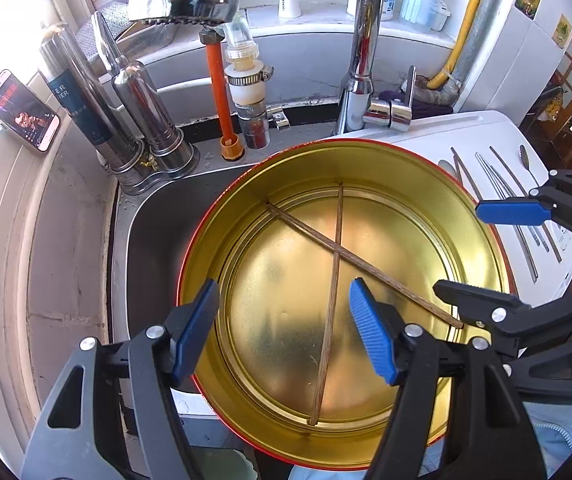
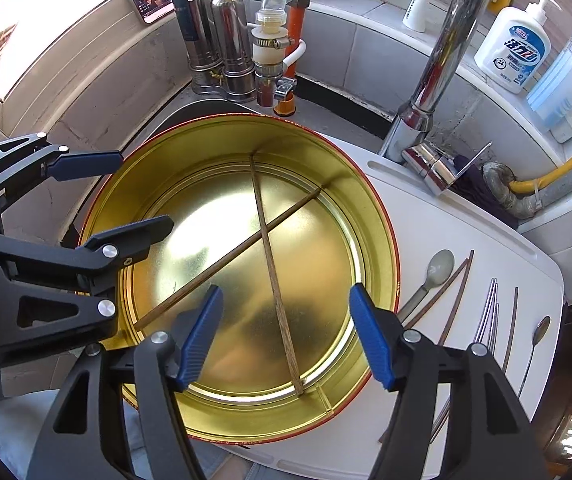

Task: Organize utensils
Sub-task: 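Lower the chopstick into the tin bowl and open the right gripper, then move the right tool back over the steel chopsticks on the board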

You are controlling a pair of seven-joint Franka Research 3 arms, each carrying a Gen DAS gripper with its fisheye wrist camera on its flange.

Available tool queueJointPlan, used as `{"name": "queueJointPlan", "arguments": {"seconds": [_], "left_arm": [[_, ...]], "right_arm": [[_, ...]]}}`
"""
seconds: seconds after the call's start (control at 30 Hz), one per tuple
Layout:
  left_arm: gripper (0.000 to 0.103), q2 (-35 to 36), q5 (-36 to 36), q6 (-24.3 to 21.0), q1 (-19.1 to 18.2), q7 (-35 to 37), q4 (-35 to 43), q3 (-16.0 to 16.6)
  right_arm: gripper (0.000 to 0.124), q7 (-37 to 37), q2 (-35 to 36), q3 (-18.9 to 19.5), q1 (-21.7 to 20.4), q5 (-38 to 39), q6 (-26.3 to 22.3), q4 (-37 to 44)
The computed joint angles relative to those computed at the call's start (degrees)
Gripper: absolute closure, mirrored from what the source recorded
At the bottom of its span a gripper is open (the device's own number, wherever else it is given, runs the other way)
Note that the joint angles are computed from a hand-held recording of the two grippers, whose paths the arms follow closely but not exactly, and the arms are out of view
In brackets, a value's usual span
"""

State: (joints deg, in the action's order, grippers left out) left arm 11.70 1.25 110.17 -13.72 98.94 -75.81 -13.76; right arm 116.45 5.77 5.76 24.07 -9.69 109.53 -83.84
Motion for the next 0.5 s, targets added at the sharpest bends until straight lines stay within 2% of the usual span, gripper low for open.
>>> {"name": "queueJointPlan", "arguments": {"seconds": [0.37, 0.5], "left_arm": [[0.036, -3.1, -1.12, 1.61, 0.02, -0.42, -4.06, -0.18], [0.036, -3.63, -1.08, 1.73, -0.67, -1.32, -4.47, -0.51]], "right_arm": [[0.056, 2.64, -5.47, 0.62, -1.28, 0.5, 3.12, -7.01], [0.049, 2.64, -8.66, 1.05, -2.11, 1.16, 5.09, -11.0]]}}
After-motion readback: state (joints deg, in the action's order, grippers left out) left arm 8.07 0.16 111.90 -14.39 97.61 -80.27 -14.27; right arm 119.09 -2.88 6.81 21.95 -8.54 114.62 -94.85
